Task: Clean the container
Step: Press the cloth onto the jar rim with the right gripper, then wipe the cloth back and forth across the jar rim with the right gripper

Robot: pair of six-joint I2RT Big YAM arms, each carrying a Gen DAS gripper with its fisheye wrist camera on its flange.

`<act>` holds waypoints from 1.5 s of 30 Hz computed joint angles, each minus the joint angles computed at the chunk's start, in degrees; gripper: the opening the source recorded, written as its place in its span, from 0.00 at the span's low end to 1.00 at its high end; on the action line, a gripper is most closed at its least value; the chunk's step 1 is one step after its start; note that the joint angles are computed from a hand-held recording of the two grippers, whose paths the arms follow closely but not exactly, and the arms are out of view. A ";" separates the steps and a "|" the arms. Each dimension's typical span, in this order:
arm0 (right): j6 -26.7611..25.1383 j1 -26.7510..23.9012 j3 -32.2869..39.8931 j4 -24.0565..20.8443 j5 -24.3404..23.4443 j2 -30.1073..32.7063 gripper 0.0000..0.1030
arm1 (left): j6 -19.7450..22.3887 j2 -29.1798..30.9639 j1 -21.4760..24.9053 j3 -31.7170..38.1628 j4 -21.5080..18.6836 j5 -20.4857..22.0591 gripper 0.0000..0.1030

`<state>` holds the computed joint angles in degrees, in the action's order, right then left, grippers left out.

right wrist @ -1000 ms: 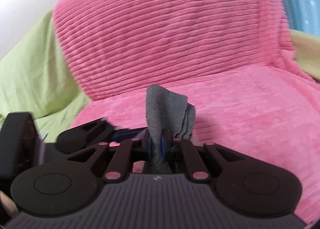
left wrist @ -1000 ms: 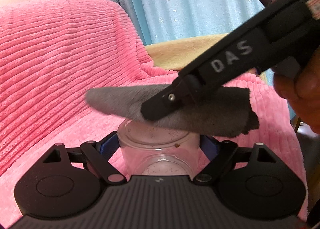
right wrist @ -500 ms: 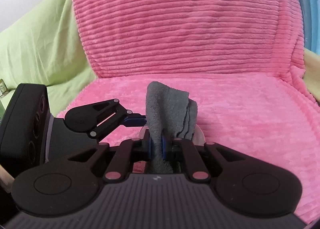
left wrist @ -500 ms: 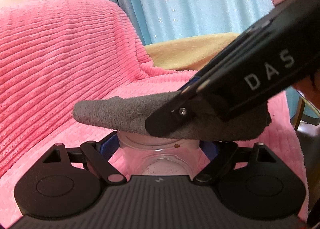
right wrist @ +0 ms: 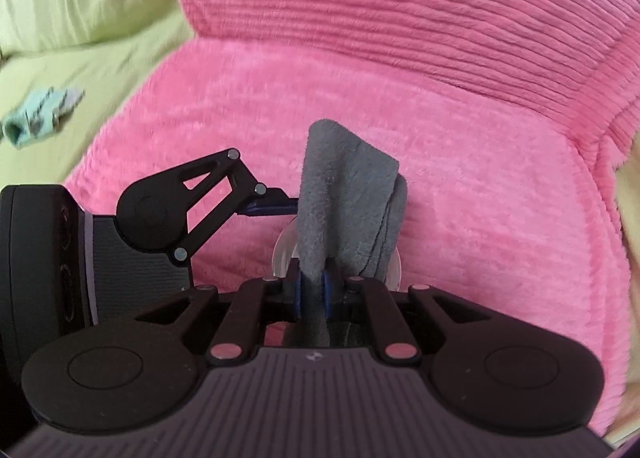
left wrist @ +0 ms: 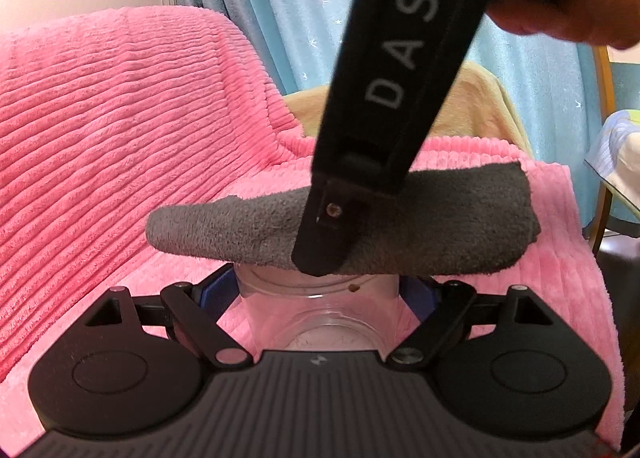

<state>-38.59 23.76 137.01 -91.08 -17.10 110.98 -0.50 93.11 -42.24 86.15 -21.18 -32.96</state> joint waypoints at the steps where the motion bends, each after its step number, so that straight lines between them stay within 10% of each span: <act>1: -0.86 0.48 -1.55 1.18 1.19 -0.91 0.07 | -0.21 -0.09 -0.05 -0.16 0.10 0.06 0.83; 5: -5.48 1.07 -14.79 11.14 2.66 -8.29 0.07 | -0.62 -0.56 0.08 -0.71 0.35 0.70 0.83; 8: -4.60 -1.28 -13.44 9.09 -1.11 -7.23 0.07 | -0.80 -0.64 -0.23 -0.82 0.39 0.46 0.83; 18: 12.96 -3.73 -20.88 26.34 -7.99 -7.88 0.07 | -1.72 -0.27 -0.15 -0.27 -0.15 0.05 0.83; 26: 12.41 -6.24 -23.00 21.88 -19.35 -9.45 0.07 | -1.40 -0.24 0.65 0.07 -0.06 1.41 0.83; 36: 34.65 -6.34 -33.99 42.05 -23.08 -12.84 0.07 | -3.31 -0.38 0.79 -0.02 -0.65 1.11 0.84; 42: 42.50 -7.75 -39.28 49.17 -34.14 -13.44 0.07 | -4.41 -0.95 1.57 -0.75 -0.89 3.73 0.84; 45: 39.32 -8.14 -38.63 45.41 -34.24 -14.01 0.07 | -4.71 -0.55 1.51 -0.31 -1.18 3.84 0.83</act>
<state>0.73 15.63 98.37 -45.67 -51.35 96.97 -5.21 92.56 -40.73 85.84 -22.36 -29.11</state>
